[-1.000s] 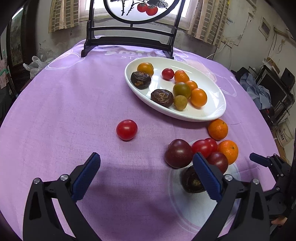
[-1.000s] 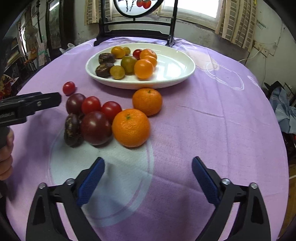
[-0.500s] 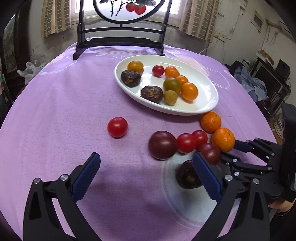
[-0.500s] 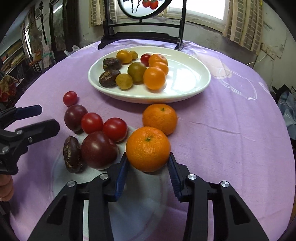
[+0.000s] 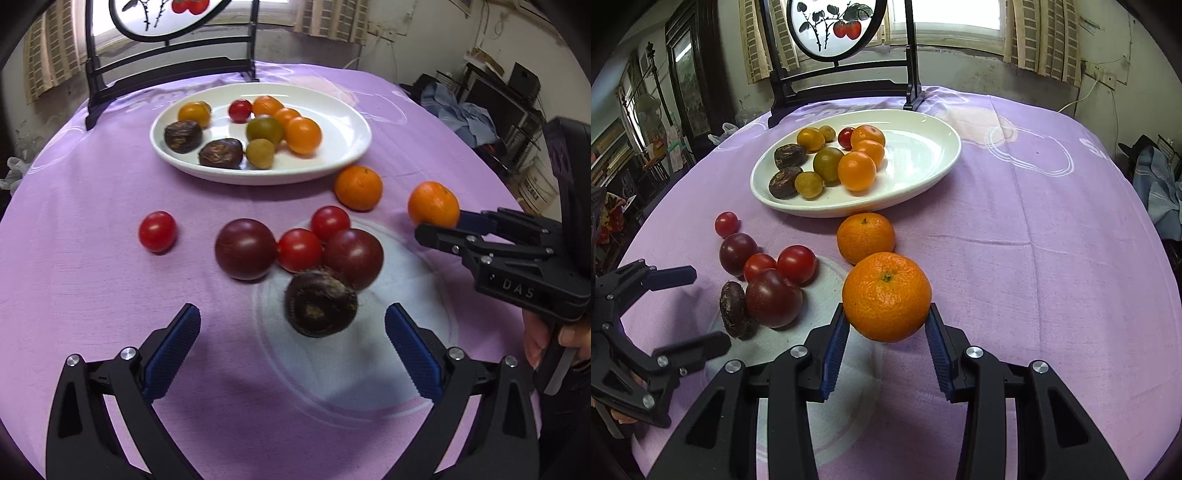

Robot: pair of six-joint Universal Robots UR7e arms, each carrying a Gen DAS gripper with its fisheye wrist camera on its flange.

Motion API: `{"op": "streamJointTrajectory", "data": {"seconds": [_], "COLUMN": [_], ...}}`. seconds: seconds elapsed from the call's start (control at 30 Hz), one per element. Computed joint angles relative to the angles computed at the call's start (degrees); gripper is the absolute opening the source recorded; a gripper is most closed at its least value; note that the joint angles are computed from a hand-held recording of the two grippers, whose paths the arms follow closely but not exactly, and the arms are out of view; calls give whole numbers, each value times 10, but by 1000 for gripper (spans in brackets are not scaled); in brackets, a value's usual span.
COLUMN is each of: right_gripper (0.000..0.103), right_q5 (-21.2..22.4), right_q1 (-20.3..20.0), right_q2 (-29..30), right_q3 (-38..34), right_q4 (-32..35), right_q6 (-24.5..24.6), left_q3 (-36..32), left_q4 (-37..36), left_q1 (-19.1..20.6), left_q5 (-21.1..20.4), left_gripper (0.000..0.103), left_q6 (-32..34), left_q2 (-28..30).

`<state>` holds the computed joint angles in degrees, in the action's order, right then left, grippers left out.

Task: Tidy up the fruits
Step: 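Grasp a dark passion fruit with the left tool while right holds the mandarin, then place the passion fruit on the plate with left tool while right places mandarin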

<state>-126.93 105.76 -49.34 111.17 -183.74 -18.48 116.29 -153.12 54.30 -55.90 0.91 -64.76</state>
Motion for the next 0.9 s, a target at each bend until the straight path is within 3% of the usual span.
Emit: {"op": "streamJointTrajectory", "data": {"seconds": [0.2, 0.33, 0.6, 0.9], "right_gripper": [43, 43, 43, 43], "right_q5": [8, 16, 27, 27], "right_q1": [5, 9, 17, 13], "right_q2": [-4, -9, -18, -20], "right_q3": [5, 9, 19, 21], "right_q4": [-16, -20, -31, -35], "right_q6": [-8, -13, -23, -13], "left_q3": [3, 17, 27, 37], "left_q4": [-14, -65, -117, -126], "left_q1": [-3, -13, -21, -37], "left_q5": [19, 52, 33, 22], "left_gripper": [98, 84, 40, 40], "left_q6": [20, 55, 101, 107], "left_q2": [25, 47, 58, 40]}}
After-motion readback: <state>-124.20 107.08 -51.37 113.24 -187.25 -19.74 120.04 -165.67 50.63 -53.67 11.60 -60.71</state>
